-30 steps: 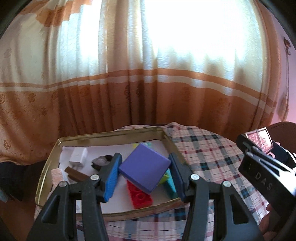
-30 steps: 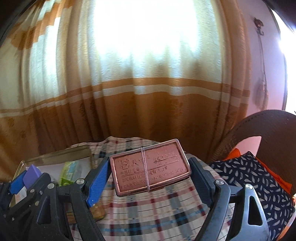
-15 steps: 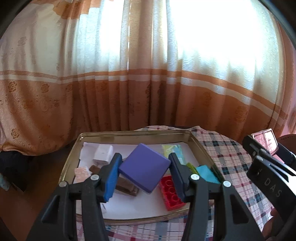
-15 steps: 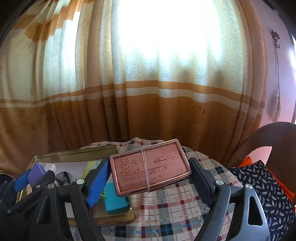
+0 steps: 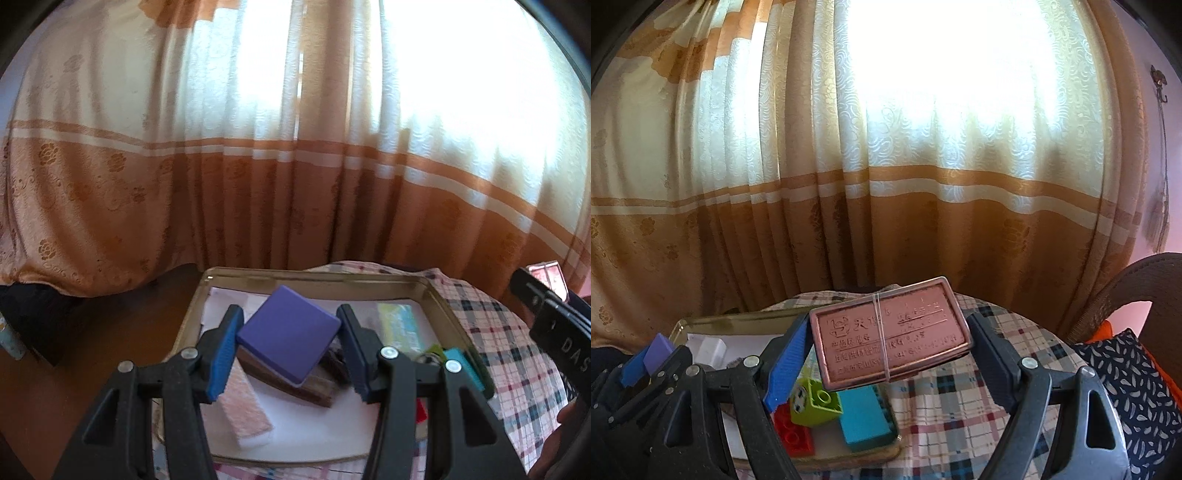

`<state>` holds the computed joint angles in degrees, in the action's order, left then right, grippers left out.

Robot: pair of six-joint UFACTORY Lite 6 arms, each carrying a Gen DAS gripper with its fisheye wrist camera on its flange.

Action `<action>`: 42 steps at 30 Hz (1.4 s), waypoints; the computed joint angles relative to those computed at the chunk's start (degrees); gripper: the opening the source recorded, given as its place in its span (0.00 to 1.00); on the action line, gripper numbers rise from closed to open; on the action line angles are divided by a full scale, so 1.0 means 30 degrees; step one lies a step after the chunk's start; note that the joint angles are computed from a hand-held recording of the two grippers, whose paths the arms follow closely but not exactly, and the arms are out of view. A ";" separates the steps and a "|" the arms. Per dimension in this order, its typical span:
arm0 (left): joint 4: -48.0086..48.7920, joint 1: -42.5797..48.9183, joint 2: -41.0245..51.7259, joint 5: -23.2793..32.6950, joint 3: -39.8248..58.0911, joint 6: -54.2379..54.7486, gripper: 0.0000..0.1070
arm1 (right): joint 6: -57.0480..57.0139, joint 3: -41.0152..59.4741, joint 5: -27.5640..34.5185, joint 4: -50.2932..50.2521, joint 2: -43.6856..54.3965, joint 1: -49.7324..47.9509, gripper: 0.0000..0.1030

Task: Organize rigid objects
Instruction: 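Carry the purple cube with the left gripper while the right gripper carries the copper plate over the tray, then lower the purple cube into the tray with the left gripper while the right gripper sets down the copper plate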

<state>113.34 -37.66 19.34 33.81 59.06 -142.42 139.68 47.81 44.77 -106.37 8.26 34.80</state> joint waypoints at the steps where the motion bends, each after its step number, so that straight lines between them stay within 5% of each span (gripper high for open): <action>1: 0.0007 0.0197 0.0036 -0.0043 0.0069 0.0044 0.49 | -0.0105 0.0448 -0.0147 -0.0096 0.0353 -0.0035 0.82; 12: -0.1600 0.1144 0.1353 -0.0274 0.1601 0.2290 0.49 | -0.1094 0.6080 -0.3834 0.0150 0.4633 -0.1127 0.82; 42: -0.1836 0.1972 0.2832 -0.0985 0.2660 0.2584 0.49 | -0.4854 1.0426 -0.5504 0.2911 0.8286 -0.1449 0.82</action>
